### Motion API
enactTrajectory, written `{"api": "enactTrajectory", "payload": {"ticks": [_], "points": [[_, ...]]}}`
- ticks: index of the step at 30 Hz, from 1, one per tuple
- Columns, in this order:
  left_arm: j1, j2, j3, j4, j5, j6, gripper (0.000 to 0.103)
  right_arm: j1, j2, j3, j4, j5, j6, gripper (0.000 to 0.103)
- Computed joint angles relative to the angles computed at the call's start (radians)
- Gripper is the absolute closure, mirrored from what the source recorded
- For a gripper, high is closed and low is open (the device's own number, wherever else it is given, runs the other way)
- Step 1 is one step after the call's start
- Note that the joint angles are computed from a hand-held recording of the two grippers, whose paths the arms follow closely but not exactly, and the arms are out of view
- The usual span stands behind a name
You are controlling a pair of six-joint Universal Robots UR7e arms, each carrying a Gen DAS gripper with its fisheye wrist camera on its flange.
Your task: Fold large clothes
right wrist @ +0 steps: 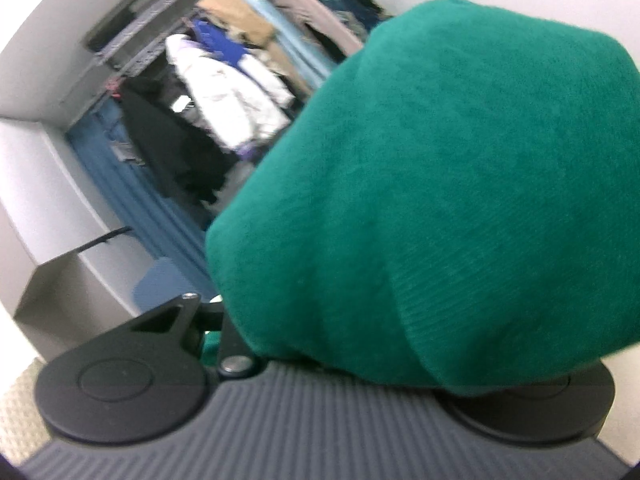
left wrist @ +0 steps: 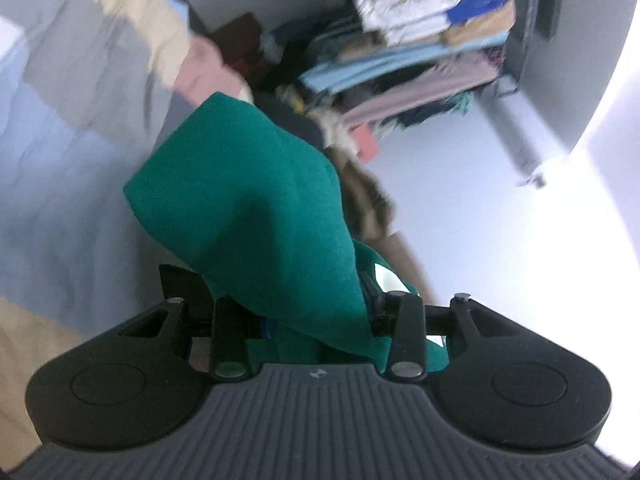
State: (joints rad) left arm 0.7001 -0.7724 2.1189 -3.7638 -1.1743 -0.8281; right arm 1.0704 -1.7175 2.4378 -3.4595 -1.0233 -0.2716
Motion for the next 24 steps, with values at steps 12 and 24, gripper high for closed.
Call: {"api": "enactTrajectory", "payload": {"ticks": [12, 24], "points": [[0.066, 0.191, 0.012, -0.229, 0.003, 0.055, 0.059, -0.228, 0.084, 0.114, -0.134, 0.241, 0.002, 0.063], [0.101, 0.194, -0.011, -0.203, -0.022, 0.118, 0.054, -0.183, 0.224, 0.1, -0.319, 0.173, 0.07, 0.056]]}}
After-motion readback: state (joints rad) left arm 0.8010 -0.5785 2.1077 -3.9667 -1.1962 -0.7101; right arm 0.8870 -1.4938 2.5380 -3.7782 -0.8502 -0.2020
